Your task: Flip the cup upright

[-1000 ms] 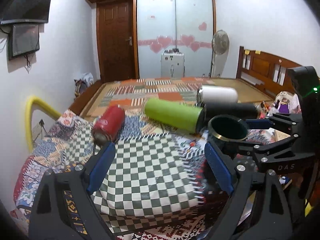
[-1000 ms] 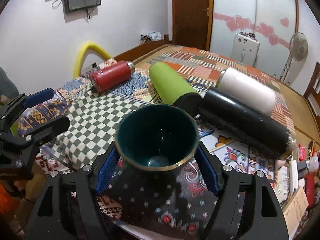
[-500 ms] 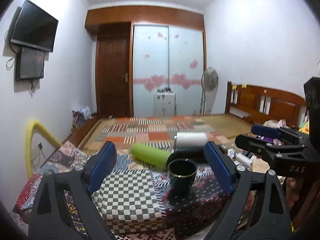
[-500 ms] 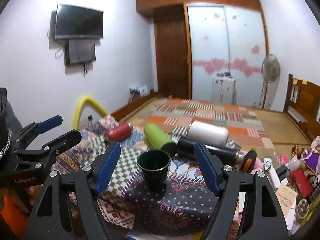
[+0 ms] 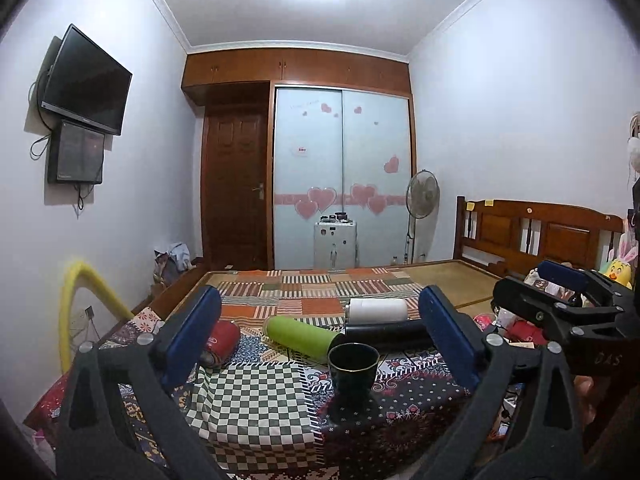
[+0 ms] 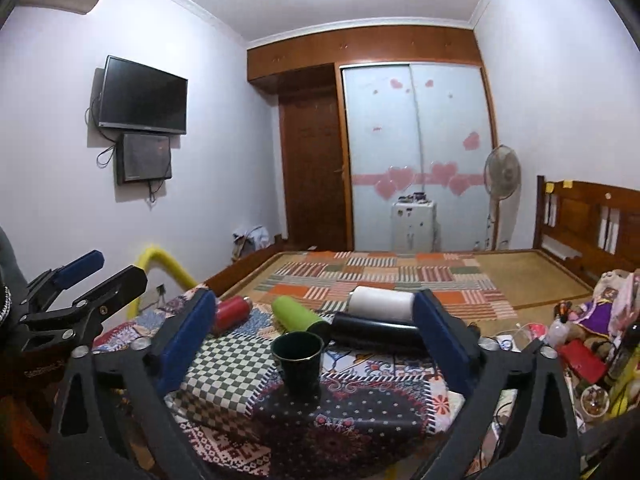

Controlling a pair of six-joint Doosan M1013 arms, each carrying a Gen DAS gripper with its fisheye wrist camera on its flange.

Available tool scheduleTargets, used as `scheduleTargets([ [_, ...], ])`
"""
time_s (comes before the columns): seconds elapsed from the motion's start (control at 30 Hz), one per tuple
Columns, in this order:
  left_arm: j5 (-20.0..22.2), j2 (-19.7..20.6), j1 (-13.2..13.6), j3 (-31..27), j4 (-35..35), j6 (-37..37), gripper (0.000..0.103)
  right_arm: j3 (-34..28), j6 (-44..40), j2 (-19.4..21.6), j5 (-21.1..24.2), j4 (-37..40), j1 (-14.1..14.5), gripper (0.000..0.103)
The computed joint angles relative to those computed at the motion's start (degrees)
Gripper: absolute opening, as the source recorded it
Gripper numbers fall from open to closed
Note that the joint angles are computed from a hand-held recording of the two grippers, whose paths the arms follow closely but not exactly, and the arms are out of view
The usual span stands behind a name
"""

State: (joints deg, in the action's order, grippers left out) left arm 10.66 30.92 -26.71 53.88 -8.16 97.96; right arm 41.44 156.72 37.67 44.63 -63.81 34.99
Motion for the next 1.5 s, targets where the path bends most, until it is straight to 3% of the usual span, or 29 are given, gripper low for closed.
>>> scheduleTargets([
  [0.47, -0.6, -0.1, -0.2, 0.5, -0.6, 0.6, 0.102, 1.6, 3.5, -0.6, 1.7, -4.5, 0.7, 0.103],
  [1.5, 1.0, 0.7, 0.2, -0.9, -4.1, 3.7, 0.103, 1.2, 3.4, -0.6, 2.1, -4.4, 0.9, 0.103],
])
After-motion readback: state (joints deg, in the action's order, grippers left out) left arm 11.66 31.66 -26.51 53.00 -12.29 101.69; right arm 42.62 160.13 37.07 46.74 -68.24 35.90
